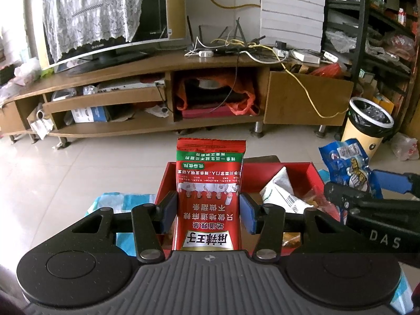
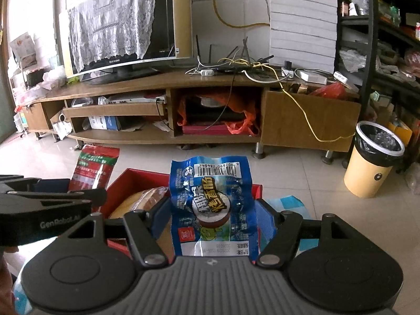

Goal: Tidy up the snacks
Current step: 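Lower both packs into the red box and open both tools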

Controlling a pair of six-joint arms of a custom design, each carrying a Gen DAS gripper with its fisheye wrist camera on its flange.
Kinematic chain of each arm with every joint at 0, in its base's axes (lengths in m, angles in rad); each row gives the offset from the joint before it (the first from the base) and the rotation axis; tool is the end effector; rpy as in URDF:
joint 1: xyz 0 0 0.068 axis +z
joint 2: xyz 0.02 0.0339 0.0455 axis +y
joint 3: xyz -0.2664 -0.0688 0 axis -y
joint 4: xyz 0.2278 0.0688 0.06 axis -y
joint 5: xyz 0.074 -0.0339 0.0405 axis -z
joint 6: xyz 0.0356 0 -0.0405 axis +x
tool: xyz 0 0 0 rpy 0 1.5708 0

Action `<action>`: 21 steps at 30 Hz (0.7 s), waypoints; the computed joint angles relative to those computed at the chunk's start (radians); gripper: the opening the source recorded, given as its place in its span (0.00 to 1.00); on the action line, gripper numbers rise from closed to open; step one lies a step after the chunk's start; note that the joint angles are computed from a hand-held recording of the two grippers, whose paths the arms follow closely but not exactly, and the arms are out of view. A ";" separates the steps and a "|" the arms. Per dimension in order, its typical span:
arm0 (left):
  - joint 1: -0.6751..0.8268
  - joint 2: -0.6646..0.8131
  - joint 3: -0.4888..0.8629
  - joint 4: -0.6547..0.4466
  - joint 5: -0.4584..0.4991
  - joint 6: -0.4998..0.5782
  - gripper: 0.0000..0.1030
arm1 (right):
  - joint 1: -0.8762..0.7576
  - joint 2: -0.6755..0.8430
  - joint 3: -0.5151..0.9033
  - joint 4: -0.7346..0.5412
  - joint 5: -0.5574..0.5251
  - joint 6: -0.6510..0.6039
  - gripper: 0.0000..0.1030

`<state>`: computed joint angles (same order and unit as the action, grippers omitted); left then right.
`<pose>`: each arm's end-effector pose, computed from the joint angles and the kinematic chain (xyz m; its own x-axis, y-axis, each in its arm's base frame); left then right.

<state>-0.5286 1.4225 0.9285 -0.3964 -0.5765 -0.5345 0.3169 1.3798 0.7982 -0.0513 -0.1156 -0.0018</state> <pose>0.2472 -0.1219 0.2411 -0.6422 -0.1195 -0.7572 -0.2329 0.9715 0.0441 0.2656 0.0914 0.2354 -0.5613 -0.1860 -0.8064 -0.3989 0.9145 0.0668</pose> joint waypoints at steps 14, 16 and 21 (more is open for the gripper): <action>0.120 0.197 0.001 0.217 0.089 0.081 0.57 | 0.000 0.246 0.122 0.100 -0.001 0.021 0.62; 0.140 0.222 0.001 0.241 0.103 0.088 0.57 | 0.004 0.288 0.134 0.123 0.005 0.023 0.62; 0.164 0.262 -0.013 0.300 0.107 0.102 0.61 | -0.002 0.394 0.179 0.157 -0.020 0.024 0.63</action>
